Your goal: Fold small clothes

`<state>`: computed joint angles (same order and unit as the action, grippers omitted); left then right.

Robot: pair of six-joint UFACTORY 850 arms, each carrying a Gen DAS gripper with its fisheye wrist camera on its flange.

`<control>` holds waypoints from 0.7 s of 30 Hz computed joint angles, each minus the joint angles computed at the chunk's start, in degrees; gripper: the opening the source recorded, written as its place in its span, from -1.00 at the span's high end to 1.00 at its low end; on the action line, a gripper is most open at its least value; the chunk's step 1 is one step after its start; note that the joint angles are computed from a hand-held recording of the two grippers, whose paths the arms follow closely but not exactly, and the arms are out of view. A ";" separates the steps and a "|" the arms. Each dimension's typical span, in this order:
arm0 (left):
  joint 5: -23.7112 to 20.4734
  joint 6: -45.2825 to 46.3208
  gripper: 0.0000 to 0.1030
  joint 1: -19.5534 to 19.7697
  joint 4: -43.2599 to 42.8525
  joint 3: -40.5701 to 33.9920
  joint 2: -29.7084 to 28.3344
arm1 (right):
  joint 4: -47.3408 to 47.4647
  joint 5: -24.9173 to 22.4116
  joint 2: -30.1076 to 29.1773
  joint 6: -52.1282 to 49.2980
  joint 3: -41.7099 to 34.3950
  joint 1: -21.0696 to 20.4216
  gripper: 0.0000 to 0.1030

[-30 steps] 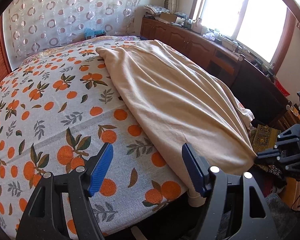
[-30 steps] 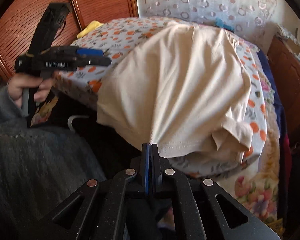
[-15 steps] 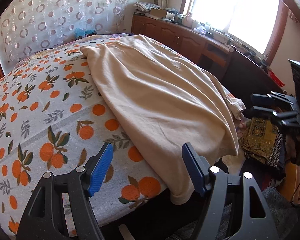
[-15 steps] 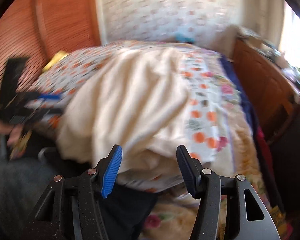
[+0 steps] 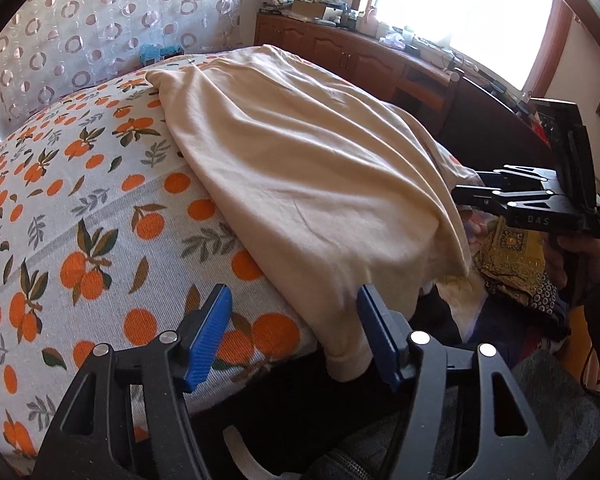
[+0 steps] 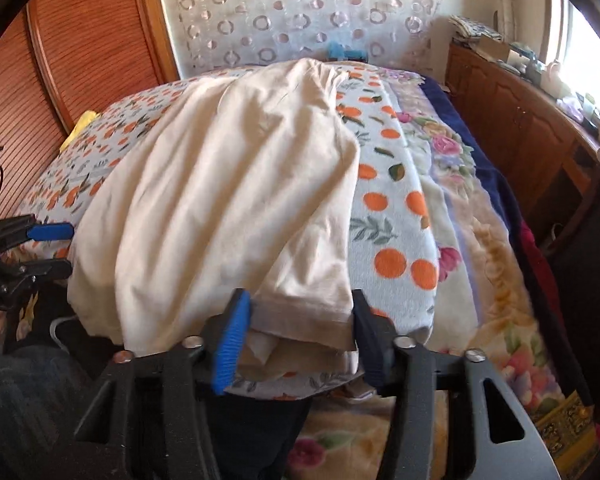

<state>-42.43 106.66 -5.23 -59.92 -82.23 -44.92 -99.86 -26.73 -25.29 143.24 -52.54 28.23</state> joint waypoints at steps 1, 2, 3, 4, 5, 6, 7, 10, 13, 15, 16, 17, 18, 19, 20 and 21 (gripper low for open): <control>0.32 0.57 -0.25 0.01 -0.25 0.42 0.24 | 0.49 -0.45 0.00 -0.77 0.06 0.19 0.19; 0.65 0.95 -0.24 -0.04 -0.43 0.74 0.42 | 0.46 -0.64 0.06 -1.06 0.12 0.33 0.23; 1.05 1.38 -0.21 -0.11 -0.74 1.12 0.65 | -0.53 -0.41 0.24 -0.52 0.34 0.16 0.37; 1.41 1.74 -0.19 -0.21 -0.96 1.44 0.82 | -2.99 0.46 0.52 1.46 0.65 -0.30 0.47; 1.49 2.00 -0.12 -0.27 -1.00 1.55 0.86 | -4.15 0.79 0.59 2.52 0.92 -0.52 0.48; 1.46 2.29 -0.06 -0.31 -1.01 1.78 1.00 | -4.50 0.58 0.71 2.66 1.15 -0.47 0.51; 1.19 2.47 -0.02 -0.33 -0.90 1.88 1.05 | -4.72 0.27 0.60 2.48 1.19 -0.40 0.59; 0.85 3.26 0.01 -0.43 -0.61 2.26 1.28 | -7.23 0.45 0.61 3.86 1.57 -0.27 0.76; 1.10 3.98 0.02 -0.46 -0.71 2.76 1.60 | -5.17 -0.30 0.59 1.41 1.42 -0.09 0.76; 1.41 4.45 0.17 -0.49 -0.90 3.06 1.81 | -4.14 -0.79 0.59 1.22 1.45 -0.08 0.74; 1.34 4.40 0.19 -0.49 -0.87 3.06 1.80 | -4.33 -0.90 0.51 1.58 1.46 -0.06 0.57; 1.22 4.32 0.21 -0.46 -0.82 3.02 1.77 | -3.02 -1.26 0.31 0.36 1.28 -0.02 0.47; 1.29 4.47 0.24 -0.46 -0.88 3.11 1.82 | -1.34 -1.77 0.05 -1.23 0.99 0.04 0.31; 1.44 4.68 0.29 -0.49 -1.04 3.18 1.85 | -0.17 -2.23 -0.09 -2.23 0.81 0.08 0.19; 1.35 4.61 0.32 -0.48 -0.99 3.20 1.84 | 0.12 -2.31 -0.06 -2.21 0.89 -0.02 0.15; 1.30 4.56 0.32 -0.49 -0.97 3.19 1.83 | -0.07 -2.16 -0.05 -1.75 0.97 -0.14 0.08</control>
